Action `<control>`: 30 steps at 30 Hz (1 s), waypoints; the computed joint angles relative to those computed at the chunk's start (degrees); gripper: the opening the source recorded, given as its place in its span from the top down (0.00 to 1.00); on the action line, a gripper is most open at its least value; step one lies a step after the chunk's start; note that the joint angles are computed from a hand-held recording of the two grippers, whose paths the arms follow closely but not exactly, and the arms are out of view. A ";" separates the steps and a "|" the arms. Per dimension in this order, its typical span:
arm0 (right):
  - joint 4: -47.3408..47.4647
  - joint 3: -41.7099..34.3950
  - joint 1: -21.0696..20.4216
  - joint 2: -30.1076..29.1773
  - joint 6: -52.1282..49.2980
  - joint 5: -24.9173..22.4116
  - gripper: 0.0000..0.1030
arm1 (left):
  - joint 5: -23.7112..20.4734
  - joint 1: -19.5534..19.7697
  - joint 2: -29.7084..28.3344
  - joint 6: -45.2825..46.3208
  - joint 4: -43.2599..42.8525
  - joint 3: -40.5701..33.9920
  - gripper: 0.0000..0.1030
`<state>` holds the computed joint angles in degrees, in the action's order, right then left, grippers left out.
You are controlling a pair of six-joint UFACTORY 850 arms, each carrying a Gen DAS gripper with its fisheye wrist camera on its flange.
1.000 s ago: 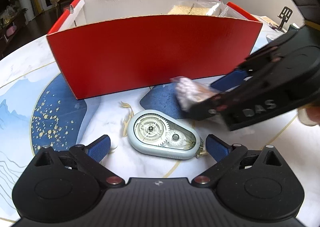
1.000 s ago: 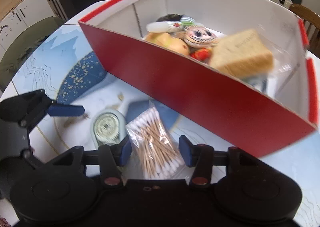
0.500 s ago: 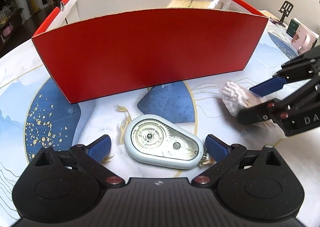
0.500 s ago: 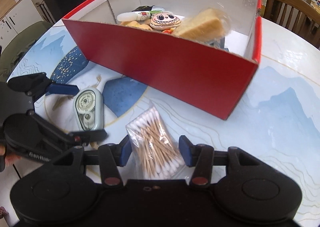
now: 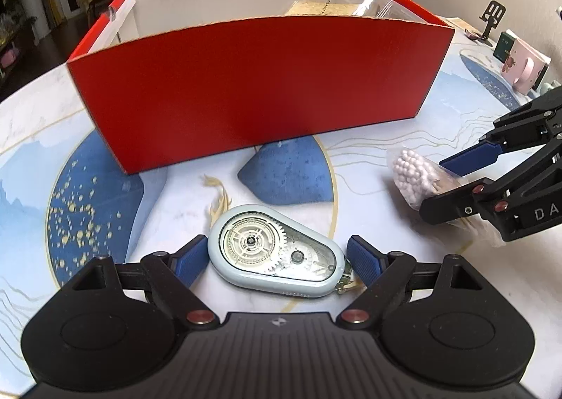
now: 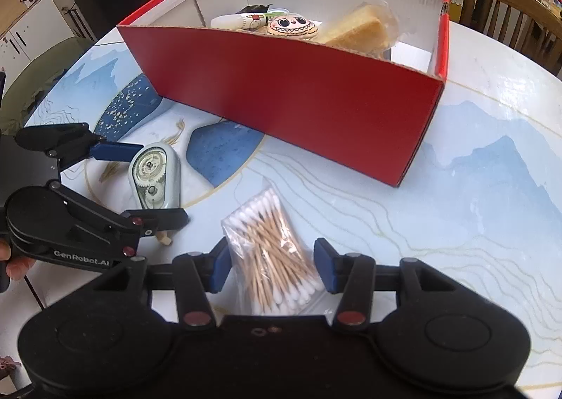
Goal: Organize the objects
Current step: 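Grasp the blue tape dispenser with the left tool while the right tool grasps the bagged cotton swabs, then carry the tape dispenser and cotton swabs with both tools over the red box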
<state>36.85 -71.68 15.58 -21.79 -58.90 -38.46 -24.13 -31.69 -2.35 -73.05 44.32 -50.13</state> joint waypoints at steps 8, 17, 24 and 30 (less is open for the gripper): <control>0.66 1.27 -0.29 1.75 -0.40 -0.55 0.62 | -0.08 -0.78 3.33 -0.68 -1.07 1.87 0.17; 2.50 2.76 -0.61 4.32 -1.88 0.84 0.72 | -0.93 -1.67 6.86 2.15 -3.86 2.47 0.17; 4.33 1.56 -0.80 6.18 -3.50 -0.98 0.72 | -2.50 -1.76 8.29 4.17 -4.27 0.94 0.17; 4.83 -2.56 -0.74 5.93 -3.99 -2.63 0.72 | -5.14 -0.82 7.83 12.18 -6.01 -3.16 0.17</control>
